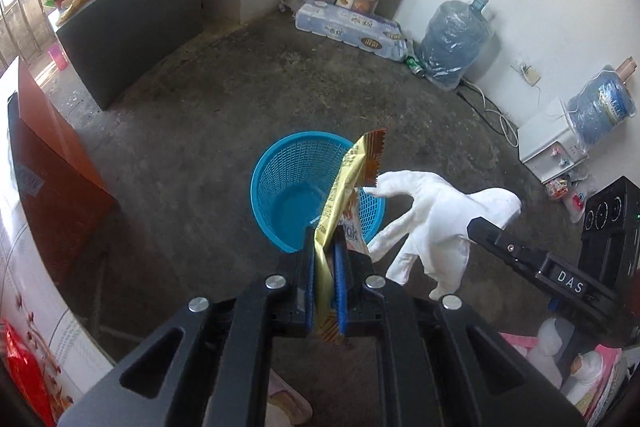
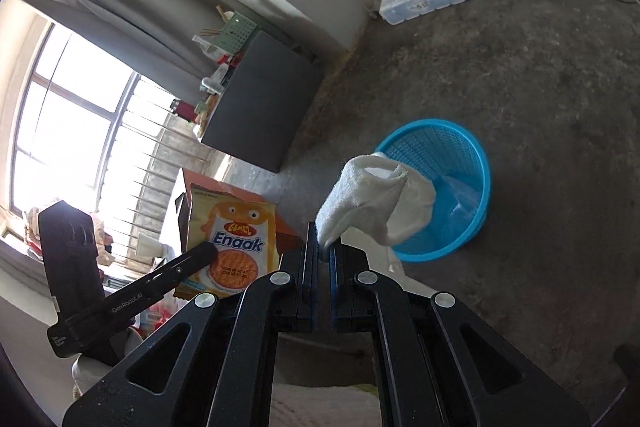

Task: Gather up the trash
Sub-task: 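Carry the packet and glove to the wastebasket and open both tools, then move both tools back over the table toward the milk bottle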

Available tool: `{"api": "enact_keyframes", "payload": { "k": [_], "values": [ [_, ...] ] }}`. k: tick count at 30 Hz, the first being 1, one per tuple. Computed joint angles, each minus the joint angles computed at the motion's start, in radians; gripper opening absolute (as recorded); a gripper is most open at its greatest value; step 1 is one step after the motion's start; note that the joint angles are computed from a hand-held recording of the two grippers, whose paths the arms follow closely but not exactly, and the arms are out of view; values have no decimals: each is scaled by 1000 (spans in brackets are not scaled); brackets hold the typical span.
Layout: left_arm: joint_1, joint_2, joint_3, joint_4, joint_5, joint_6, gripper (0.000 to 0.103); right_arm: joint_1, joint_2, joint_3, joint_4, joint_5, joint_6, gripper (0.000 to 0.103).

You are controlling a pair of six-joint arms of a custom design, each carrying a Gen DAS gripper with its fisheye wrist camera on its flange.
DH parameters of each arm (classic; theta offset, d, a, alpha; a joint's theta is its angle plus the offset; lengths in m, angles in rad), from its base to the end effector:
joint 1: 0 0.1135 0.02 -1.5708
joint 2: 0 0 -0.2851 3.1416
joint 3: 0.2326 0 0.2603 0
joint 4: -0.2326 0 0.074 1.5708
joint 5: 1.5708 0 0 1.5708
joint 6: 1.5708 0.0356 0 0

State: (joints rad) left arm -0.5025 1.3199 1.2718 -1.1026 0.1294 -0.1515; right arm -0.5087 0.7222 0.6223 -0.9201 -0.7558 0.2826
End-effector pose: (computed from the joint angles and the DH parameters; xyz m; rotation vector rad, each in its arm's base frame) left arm 0.2166 -0.1243 0.3376 0.5200 2.7137 -0.3587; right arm 0.1135 -0.0354 0.2513 0.6723 2.3036 0.8646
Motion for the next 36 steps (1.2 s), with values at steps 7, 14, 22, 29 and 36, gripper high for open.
{"api": "enact_keyframes", "payload": {
  "k": [7, 14, 22, 29, 36],
  "values": [
    [-43, 263, -7, 207, -86, 9, 8, 187, 325, -94, 447, 138, 185, 7],
    [-22, 448, 39, 287, -150, -25, 43, 214, 669, -153, 748, 140, 266, 39],
    [31, 377, -27, 291, -129, 11, 43, 121, 595, -209, 683, 98, 186, 39],
    [98, 160, -36, 137, -58, 67, 43, 3, 353, -216, 439, 21, 56, 42],
    [390, -218, 88, -244, 95, 355, 43, -73, -45, -134, -53, -124, -95, 52]
  ]
}}
